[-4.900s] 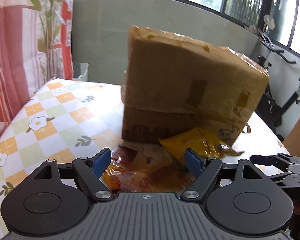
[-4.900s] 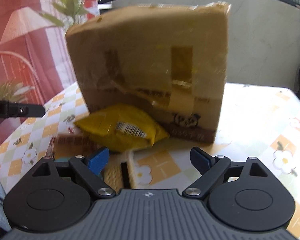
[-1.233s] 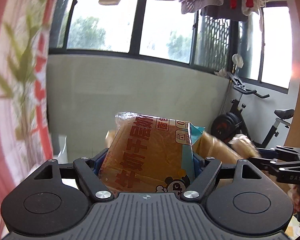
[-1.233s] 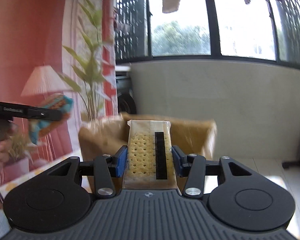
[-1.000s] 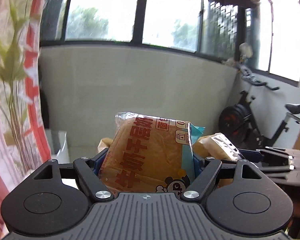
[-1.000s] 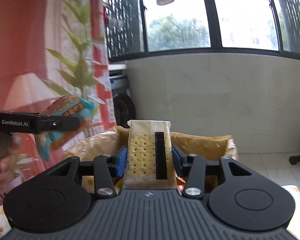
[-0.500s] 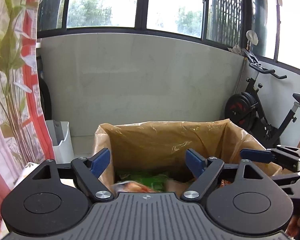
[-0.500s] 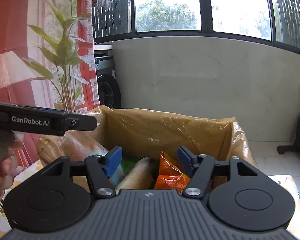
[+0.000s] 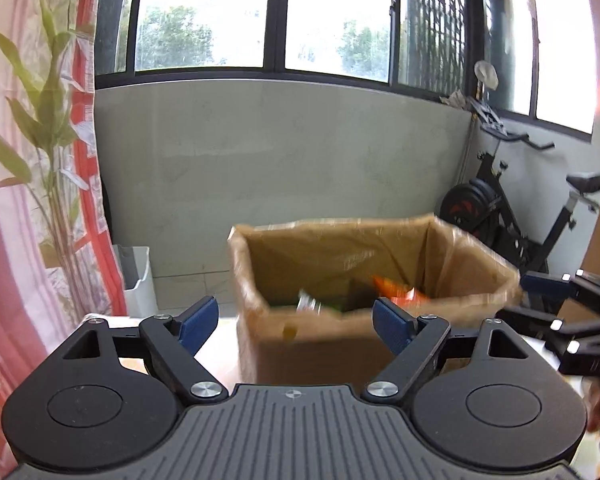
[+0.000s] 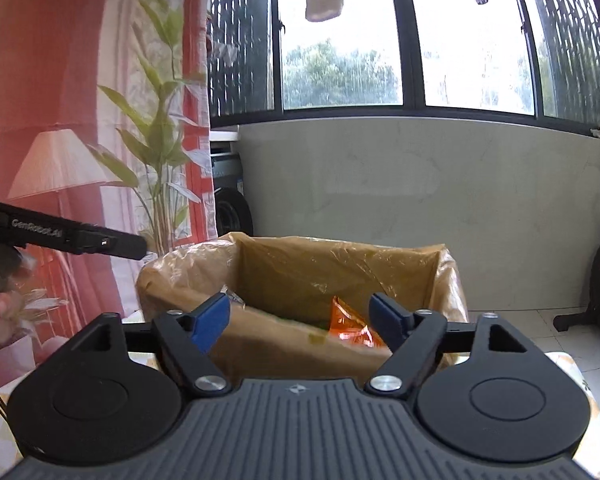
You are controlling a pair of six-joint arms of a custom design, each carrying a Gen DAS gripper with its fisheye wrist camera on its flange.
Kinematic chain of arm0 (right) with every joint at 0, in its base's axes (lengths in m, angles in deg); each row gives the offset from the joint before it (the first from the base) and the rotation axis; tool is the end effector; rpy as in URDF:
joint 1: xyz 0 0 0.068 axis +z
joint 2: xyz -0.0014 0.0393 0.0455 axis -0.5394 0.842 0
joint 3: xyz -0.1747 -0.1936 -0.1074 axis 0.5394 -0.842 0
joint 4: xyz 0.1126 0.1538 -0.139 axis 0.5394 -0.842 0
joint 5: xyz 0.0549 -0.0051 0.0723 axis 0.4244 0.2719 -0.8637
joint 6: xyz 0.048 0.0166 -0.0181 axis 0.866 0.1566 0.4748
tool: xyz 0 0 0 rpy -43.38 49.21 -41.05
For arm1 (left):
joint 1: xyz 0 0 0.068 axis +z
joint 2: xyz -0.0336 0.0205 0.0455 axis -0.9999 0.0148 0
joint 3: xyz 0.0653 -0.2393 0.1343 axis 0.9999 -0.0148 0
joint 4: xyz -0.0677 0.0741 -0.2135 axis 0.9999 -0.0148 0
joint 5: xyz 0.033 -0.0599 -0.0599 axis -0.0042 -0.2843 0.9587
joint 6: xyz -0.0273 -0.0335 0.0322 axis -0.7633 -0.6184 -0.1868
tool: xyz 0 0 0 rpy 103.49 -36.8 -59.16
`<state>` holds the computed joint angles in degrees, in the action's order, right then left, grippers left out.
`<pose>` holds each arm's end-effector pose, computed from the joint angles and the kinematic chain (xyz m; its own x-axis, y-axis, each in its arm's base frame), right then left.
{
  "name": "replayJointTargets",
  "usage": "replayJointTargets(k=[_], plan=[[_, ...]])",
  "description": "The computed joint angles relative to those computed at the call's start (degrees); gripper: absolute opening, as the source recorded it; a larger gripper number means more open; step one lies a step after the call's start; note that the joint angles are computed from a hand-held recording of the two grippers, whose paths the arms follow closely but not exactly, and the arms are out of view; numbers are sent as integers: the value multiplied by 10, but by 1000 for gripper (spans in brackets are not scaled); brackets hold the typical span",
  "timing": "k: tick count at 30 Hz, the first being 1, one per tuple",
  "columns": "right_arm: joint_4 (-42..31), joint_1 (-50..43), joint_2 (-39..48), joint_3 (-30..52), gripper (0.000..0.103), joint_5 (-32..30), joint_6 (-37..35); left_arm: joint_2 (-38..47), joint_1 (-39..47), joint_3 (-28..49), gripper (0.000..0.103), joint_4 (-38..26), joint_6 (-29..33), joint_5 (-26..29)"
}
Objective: Organize snacks
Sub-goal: 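Move both tools back to the pile beside the taped box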
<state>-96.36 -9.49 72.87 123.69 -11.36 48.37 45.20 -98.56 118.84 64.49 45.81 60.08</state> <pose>0.1571 0.0616 0.3435 -0.2710 0.0087 -0.9626 -0.2324 0.9698 0.0742 0.2664 -0.0511 0.3406 -0.3854 0.1676 -0.9074 0.3748 0.9270 0.0120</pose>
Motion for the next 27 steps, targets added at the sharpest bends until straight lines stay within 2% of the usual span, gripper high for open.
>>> replayJointTargets(k=[3, 7, 12, 15, 18, 27], plan=[[-18, 19, -38, -32, 83, 21, 28, -33, 21, -52, 86, 6, 7, 9], [-45, 40, -67, -60, 83, 47, 60, -53, 55, -107, 86, 22, -22, 32], [-69, 68, -59, -84, 85, 57, 90, -60, 71, -155, 86, 41, -56, 40], [-63, 69, -29, -93, 87, 28, 92, -57, 67, -166, 86, 50, -56, 30], [-65, 45, 21, -89, 88, -34, 87, -62, 62, -179, 86, 61, -54, 20], [-69, -17, 152, -48, 92, -123, 100, -66, 57, -214, 86, 74, -69, 2]])
